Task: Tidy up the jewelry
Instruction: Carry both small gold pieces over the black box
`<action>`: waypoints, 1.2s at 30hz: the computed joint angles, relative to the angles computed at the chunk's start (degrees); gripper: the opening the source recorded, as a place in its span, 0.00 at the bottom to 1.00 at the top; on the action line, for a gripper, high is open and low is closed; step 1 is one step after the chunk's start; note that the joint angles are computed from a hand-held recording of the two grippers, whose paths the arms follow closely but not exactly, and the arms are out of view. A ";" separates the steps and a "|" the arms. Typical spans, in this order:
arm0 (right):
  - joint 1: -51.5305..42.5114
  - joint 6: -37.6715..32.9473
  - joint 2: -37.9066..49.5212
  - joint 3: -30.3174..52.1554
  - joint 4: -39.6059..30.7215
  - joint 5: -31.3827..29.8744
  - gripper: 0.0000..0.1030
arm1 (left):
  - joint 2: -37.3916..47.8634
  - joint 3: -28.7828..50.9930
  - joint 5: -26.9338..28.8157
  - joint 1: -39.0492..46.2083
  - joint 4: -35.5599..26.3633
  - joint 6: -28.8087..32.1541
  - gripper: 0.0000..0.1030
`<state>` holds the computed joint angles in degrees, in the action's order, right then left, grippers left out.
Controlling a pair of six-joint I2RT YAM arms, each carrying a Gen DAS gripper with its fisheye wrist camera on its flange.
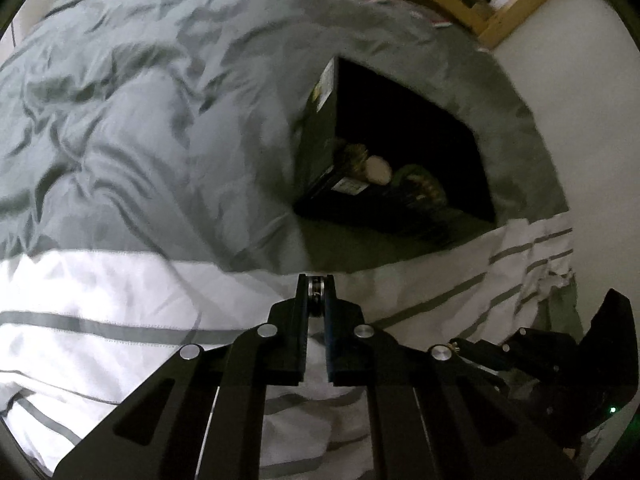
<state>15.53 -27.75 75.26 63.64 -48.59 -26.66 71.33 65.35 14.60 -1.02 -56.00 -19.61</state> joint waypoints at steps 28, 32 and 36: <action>-8.93 12.80 -2.47 4.44 15.29 -6.05 0.13 | -1.52 4.59 0.60 -6.35 10.72 -0.79 0.05; -8.04 14.25 -0.45 5.52 17.99 -5.32 0.13 | 1.61 7.00 0.38 -6.61 11.53 0.37 0.05; -7.32 15.96 2.09 6.53 21.11 -4.24 0.13 | 4.74 8.91 -1.02 -6.76 11.73 1.85 0.05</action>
